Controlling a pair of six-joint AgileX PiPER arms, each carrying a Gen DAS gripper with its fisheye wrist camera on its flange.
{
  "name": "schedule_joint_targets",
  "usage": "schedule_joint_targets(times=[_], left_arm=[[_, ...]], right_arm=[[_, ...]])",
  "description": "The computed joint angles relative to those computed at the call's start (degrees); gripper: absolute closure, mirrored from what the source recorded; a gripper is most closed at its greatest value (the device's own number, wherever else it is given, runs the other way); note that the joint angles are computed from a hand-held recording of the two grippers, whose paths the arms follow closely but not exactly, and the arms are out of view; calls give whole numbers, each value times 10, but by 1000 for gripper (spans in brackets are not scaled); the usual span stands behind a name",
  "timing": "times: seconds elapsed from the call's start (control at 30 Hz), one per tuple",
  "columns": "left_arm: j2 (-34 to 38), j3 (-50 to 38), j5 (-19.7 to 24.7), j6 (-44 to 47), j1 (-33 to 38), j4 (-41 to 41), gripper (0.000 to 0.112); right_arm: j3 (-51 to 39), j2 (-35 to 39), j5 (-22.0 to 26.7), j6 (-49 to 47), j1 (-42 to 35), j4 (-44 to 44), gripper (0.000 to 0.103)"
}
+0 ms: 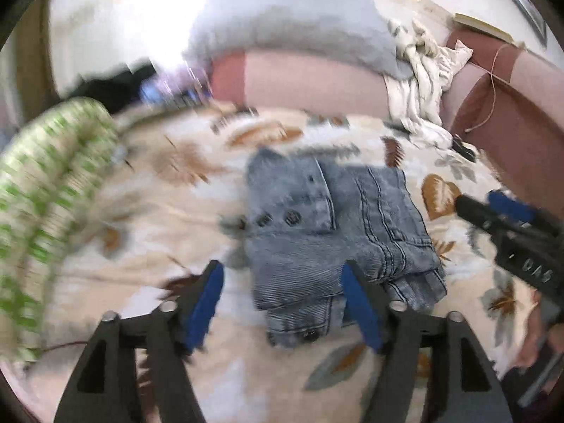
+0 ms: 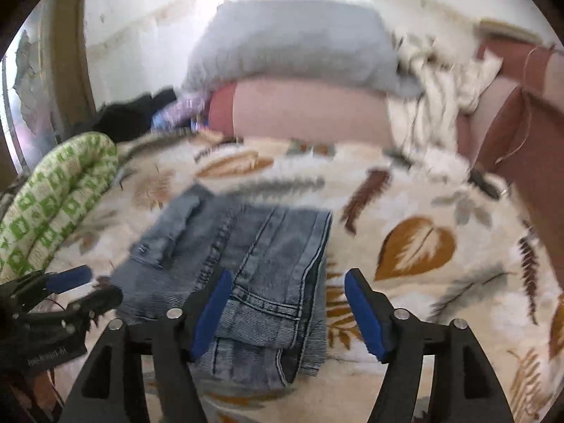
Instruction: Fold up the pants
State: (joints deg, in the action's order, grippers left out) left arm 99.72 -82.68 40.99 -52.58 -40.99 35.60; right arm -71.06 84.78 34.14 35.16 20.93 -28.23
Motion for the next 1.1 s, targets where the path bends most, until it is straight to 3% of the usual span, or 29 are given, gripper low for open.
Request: schedule_joint_targets(times=[0.17, 0.3, 0.63, 1.1], left_arm=[[-40, 29, 112, -126, -92, 189, 27], [-71, 29, 164, -143, -127, 216, 27], [-128, 29, 213, -170, -153, 226, 27], [-136, 58, 210, -192, -126, 215, 27]], right_arm=[[21, -54, 51, 118, 71, -130, 24], [29, -88, 121, 166, 134, -200, 23], [26, -126, 212, 248, 239, -275, 7], [47, -124, 168, 248, 202, -209, 7]])
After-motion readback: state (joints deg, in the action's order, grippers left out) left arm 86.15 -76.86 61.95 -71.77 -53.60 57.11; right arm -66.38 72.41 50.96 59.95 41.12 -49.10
